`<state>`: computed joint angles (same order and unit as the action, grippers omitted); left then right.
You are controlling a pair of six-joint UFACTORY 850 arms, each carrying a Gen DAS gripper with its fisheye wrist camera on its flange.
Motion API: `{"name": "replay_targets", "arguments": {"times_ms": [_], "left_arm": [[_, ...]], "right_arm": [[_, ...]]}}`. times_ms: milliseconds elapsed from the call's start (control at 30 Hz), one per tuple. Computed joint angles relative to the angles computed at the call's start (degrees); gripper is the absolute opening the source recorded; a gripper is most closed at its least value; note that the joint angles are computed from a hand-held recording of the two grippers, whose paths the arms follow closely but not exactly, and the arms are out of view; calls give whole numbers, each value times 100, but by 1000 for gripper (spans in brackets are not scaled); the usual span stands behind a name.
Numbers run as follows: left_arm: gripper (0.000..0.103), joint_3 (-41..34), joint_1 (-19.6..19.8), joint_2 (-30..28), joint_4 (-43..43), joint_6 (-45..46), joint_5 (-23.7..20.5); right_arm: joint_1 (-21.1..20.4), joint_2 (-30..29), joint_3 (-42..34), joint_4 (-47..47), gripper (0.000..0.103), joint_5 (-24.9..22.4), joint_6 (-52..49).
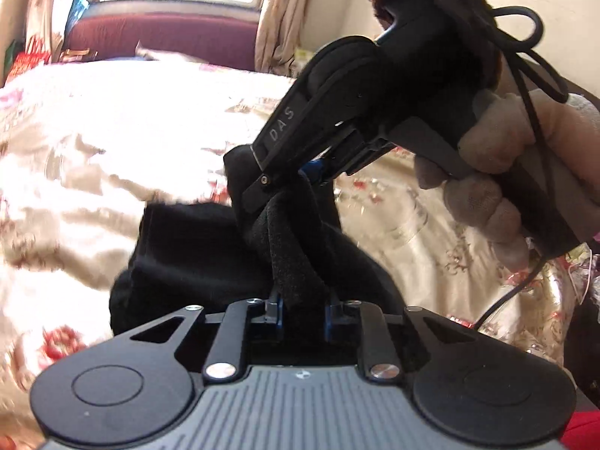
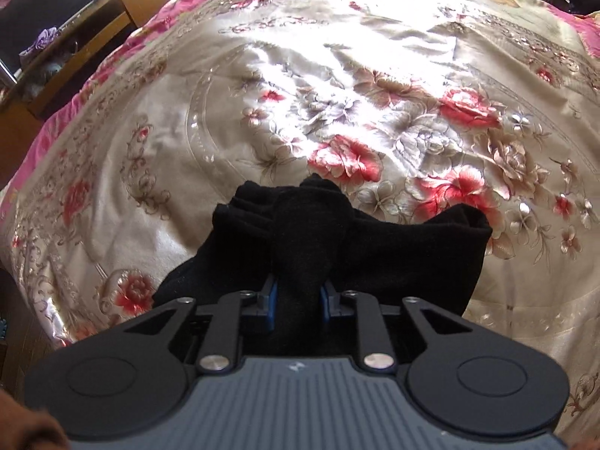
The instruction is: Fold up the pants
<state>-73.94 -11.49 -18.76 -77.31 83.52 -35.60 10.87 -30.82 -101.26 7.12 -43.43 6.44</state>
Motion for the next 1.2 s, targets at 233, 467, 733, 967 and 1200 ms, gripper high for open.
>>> {"name": "replay_targets", "arguments": {"times_ms": [233, 467, 733, 967, 1200], "left_arm": [[33, -323, 404, -113, 1, -285, -257], [34, -1039, 886, -1165, 495, -1663, -825], [35, -1182, 950, -1284, 630, -1634, -997], [37, -1198, 935, -1300, 594, -1937, -652], [42, -1081, 679, -913, 1671, -2652, 619]], "right_arm": [[117, -321, -820, 431, 20, 3, -262], [373, -1316, -1821, 509, 3, -44, -119], [348, -1332, -1829, -85, 24, -122, -462], [345, -591, -466, 316, 27, 769, -1705], [330, -1210, -717, 156, 31, 1158, -979]]}}
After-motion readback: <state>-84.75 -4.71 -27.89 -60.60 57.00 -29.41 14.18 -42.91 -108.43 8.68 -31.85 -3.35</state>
